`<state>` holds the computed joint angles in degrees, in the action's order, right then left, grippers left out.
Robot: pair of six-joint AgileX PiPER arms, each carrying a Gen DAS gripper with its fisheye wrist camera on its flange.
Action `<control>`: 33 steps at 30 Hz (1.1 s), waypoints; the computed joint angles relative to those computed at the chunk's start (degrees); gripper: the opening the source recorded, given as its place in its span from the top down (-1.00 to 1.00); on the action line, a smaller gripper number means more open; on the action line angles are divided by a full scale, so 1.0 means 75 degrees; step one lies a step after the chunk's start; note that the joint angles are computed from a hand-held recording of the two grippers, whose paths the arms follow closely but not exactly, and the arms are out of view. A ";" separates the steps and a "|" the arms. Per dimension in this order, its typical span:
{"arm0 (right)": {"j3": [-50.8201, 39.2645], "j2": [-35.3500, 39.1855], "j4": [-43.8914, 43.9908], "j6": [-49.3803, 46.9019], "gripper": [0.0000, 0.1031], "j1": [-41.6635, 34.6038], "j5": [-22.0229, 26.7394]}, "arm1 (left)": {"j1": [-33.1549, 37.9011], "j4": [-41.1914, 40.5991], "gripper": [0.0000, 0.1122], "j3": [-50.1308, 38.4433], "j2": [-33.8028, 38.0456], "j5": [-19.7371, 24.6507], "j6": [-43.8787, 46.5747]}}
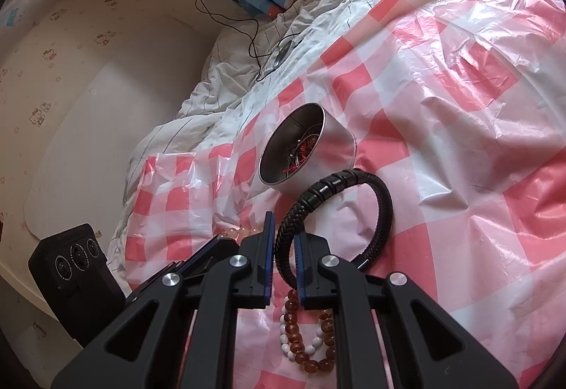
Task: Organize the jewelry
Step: 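Lift both held bracelets and carry them over the silver tin, then open the left tool over the tin while the right tool releases the black bracelet inside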
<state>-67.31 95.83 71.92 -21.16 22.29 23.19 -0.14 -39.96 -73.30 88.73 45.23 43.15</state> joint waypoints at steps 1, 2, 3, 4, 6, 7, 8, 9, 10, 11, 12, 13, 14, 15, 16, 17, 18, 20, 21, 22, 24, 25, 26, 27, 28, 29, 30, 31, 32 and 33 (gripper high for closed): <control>0.0000 0.0000 0.0000 0.0000 0.78 0.0000 0.0000 | 0.0016 0.0005 0.88 -0.0004 0.0001 -0.0005 0.0016; 0.0000 0.0000 0.0000 0.0000 0.78 0.0000 0.0000 | 0.0028 0.0009 0.88 -0.0012 0.0003 0.0000 0.0016; 0.0002 0.0002 0.0000 -0.0003 0.78 0.0001 -0.0001 | 0.0034 0.0010 0.88 -0.0018 0.0003 0.0004 0.0012; 0.0003 0.0002 0.0007 -0.0003 0.78 -0.0002 0.0003 | 0.0022 0.0021 0.88 -0.0031 0.0011 -0.0009 -0.0005; -0.0003 0.0000 -0.0002 0.0001 0.78 -0.0008 0.0012 | 0.0008 0.0061 0.88 -0.0014 -0.0010 -0.0058 -0.0008; -0.0002 0.0006 0.0017 -0.0012 0.78 -0.0008 0.0017 | -0.0038 0.0100 0.88 0.0008 -0.0021 -0.0116 -0.0037; -0.0007 0.0005 0.0004 -0.0010 0.78 -0.0011 0.0017 | -0.0050 0.0123 0.88 0.0019 -0.0031 -0.0144 -0.0034; -0.0009 0.0008 -0.0011 0.0002 0.78 -0.0004 0.0012 | -0.0087 0.0156 0.88 0.0053 -0.0061 -0.0181 -0.0055; -0.0011 0.0005 -0.0016 0.0013 0.78 -0.0002 0.0014 | -0.0097 0.0173 0.88 0.0064 -0.0069 -0.0199 -0.0050; -0.0014 0.0008 -0.0008 0.0008 0.78 0.0000 0.0021 | -0.0129 0.0199 0.88 0.0080 -0.0084 -0.0227 -0.0069; 0.0000 0.0009 0.0018 -0.0017 0.78 0.0011 0.0012 | -0.0144 0.0216 0.88 0.0083 -0.0090 -0.0241 -0.0076; 0.0001 0.0008 0.0004 0.0001 0.78 0.0016 0.0001 | -0.0166 0.0240 0.88 0.0095 -0.0103 -0.0263 -0.0092; 0.0009 0.0008 0.0006 0.0004 0.78 0.0029 -0.0012 | -0.0170 0.0242 0.88 0.0098 -0.0106 -0.0271 -0.0099; 0.0008 0.0010 0.0018 -0.0001 0.78 0.0035 -0.0020 | -0.0175 0.0252 0.88 0.0101 -0.0109 -0.0281 -0.0106; 0.0009 0.0006 0.0009 0.0003 0.78 0.0029 -0.0020 | -0.0176 0.0244 0.88 0.0089 -0.0104 -0.0278 -0.0121; 0.0015 -0.0005 0.0008 0.0014 0.78 0.0055 -0.0078 | -0.0155 0.0178 0.88 0.0072 -0.0086 -0.0227 -0.0096; 0.0038 -0.0033 0.0050 -0.0023 0.78 0.0077 -0.0140 | -0.0084 0.0004 0.88 -0.0019 -0.0017 -0.0075 -0.0054; 0.0078 -0.0115 -0.0044 0.0031 0.78 0.0135 -0.0327 | 0.0165 -0.0551 0.88 -0.0426 0.0290 0.0448 0.0025; 0.0086 -0.0169 -0.0236 0.0182 0.78 0.0186 -0.0458 | 0.0269 -0.0785 0.88 -0.0720 0.0506 0.0683 -0.0020; 0.0079 -0.0217 -0.0464 0.0362 0.78 0.0212 -0.0549 | 0.0361 -0.1007 0.88 -0.1058 0.0745 0.0894 -0.0064; 0.0074 -0.0305 -0.0947 0.0758 0.78 0.0276 -0.0719 | 0.0445 -0.1328 0.88 -0.1738 0.1209 0.1190 -0.0188; 0.0100 -0.0341 -0.0976 0.0781 0.78 0.0295 -0.0783 | 0.0450 -0.1453 0.88 -0.2112 0.1477 0.1339 -0.0306; 0.0125 -0.0372 -0.0954 0.0761 0.78 0.0279 -0.0813 | 0.0480 -0.1582 0.88 -0.2532 0.1804 0.1544 -0.0445; 0.0160 -0.0404 -0.0949 0.0766 0.78 0.0284 -0.0875 | 0.0476 -0.1613 0.88 -0.2912 0.2107 0.1663 -0.0643; 0.0188 -0.0433 -0.0953 0.0774 0.78 0.0286 -0.0925 | 0.0454 -0.1596 0.88 -0.3275 0.2406 0.1782 -0.0849; 0.0211 -0.0467 -0.0920 0.0732 0.78 0.0250 -0.0925 | 0.0425 -0.1562 0.88 -0.3690 0.2750 0.2005 -0.1063; 0.0212 -0.0480 -0.0908 0.0710 0.78 0.0215 -0.0915 | 0.0372 -0.1436 0.88 -0.4103 0.3095 0.2214 -0.1307; 0.0205 -0.0489 -0.0945 0.0737 0.78 0.0203 -0.0920 | 0.0278 -0.1167 0.88 -0.4386 0.3333 0.2234 -0.1550; 0.0203 -0.0501 -0.0960 0.0719 0.78 0.0162 -0.0896 | 0.0175 -0.0847 0.88 -0.4623 0.3528 0.2228 -0.1772; 0.0175 -0.0496 -0.1032 0.0769 0.78 0.0159 -0.0898 | 0.0087 -0.0535 0.87 -0.4785 0.3677 0.2153 -0.1969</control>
